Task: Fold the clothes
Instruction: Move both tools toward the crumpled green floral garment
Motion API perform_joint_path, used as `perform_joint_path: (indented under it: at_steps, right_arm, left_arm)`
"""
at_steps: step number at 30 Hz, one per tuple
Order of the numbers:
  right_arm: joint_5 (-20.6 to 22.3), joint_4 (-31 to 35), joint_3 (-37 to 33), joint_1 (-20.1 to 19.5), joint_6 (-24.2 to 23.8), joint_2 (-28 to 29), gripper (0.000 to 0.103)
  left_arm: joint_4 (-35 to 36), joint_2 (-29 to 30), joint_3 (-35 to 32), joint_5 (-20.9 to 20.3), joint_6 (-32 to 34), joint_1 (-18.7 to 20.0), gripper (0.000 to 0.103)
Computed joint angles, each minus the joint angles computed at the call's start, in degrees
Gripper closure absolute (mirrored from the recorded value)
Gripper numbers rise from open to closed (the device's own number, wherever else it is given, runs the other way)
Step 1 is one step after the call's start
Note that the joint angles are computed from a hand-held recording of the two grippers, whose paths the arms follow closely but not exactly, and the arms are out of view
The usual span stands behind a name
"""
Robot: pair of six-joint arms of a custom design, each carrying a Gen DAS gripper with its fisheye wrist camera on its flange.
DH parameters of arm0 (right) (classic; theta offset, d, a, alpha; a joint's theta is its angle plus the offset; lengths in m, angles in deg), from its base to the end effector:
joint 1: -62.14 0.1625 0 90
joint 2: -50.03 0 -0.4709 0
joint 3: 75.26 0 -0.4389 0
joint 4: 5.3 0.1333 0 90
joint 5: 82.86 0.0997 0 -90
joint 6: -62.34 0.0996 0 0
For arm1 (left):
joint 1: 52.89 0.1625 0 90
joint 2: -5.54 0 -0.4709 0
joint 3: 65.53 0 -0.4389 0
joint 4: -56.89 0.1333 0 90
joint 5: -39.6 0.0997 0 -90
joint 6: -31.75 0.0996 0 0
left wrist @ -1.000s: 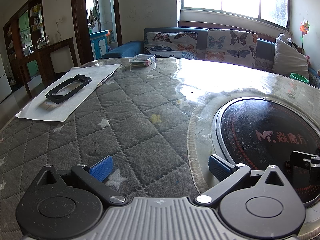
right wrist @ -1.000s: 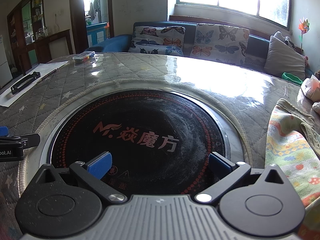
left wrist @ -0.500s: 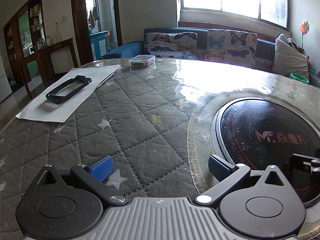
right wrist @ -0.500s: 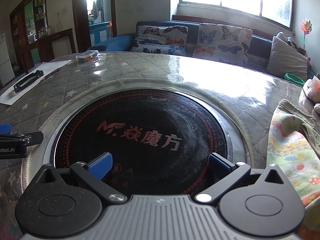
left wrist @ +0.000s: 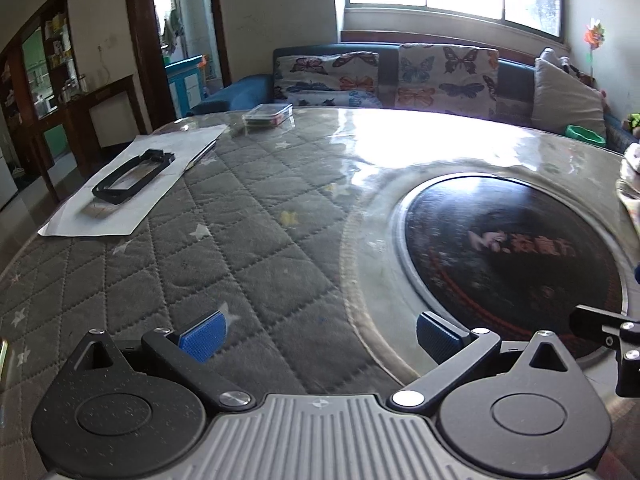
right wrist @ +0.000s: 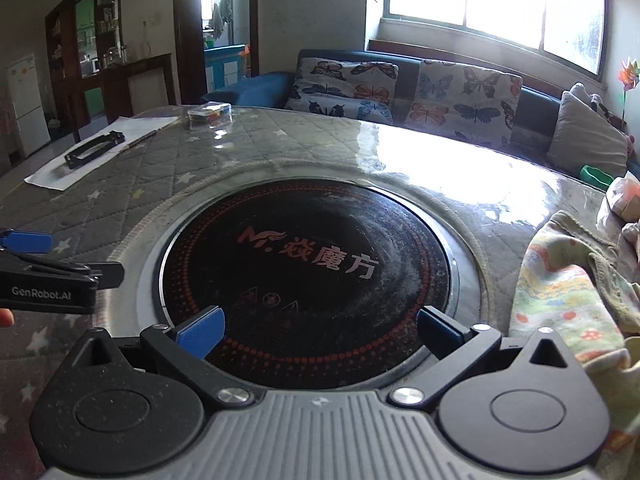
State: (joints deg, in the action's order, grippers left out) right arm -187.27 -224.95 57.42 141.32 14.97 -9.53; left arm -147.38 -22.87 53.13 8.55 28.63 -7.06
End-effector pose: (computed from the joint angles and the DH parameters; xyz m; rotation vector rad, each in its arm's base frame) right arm 0.0124 -0.5129 0.1785 0.5706 -2.2244 0.9355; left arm -0.2085 -0.5284 -0.0587 0.5204 2.1399 -0.9218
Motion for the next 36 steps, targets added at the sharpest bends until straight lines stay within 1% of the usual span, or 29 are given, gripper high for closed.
perform_joint_path:
  at_steps: [3, 10, 17, 20, 23, 27, 31, 36]
  right_arm:
    - [0.65, 0.64, 1.86, -0.06, -0.13, -2.11, 0.0]
    - [1.45, 1.52, 5.52, -0.6, 0.99, -6.31, 0.0]
    - [1.08, 1.8, 9.97, -1.67, 0.64, -11.39, 0.0]
    - [1.98, 2.59, 11.36, -2.55, 0.8, -13.47, 0.0]
    - [3.04, 2.31, 13.59, -4.1, 1.07, -16.35, 0.0]
    - [3.27, 1.58, 15.77, -5.71, 0.5, -18.99, 0.0]
    - [3.77, 1.63, 18.46, -8.19, -0.42, -22.75, 0.0]
    - [5.39, 1.2, 21.58, -11.77, -0.67, -26.97, 0.0]
  left_arm:
    - [2.07, -0.88, 1.33, -0.38, -2.07, -1.41, 0.0]
    - [7.89, -3.44, 4.32, -4.2, -9.77, -4.05, 0.0]
    - [11.13, -4.27, 5.89, -5.15, -12.58, -7.07, 0.0]
    - [11.91, -4.56, 6.35, -6.14, -12.88, -8.32, 0.0]
    - [11.9, -4.38, 6.68, -6.64, -12.54, -9.81, 0.0]
    - [12.33, -4.4, 7.04, -8.46, -13.03, -11.36, 0.0]
    - [13.08, -3.88, 6.85, -10.41, -12.94, -12.56, 0.0]
    - [14.66, -3.21, 6.27, -13.02, -12.87, -13.88, 0.0]
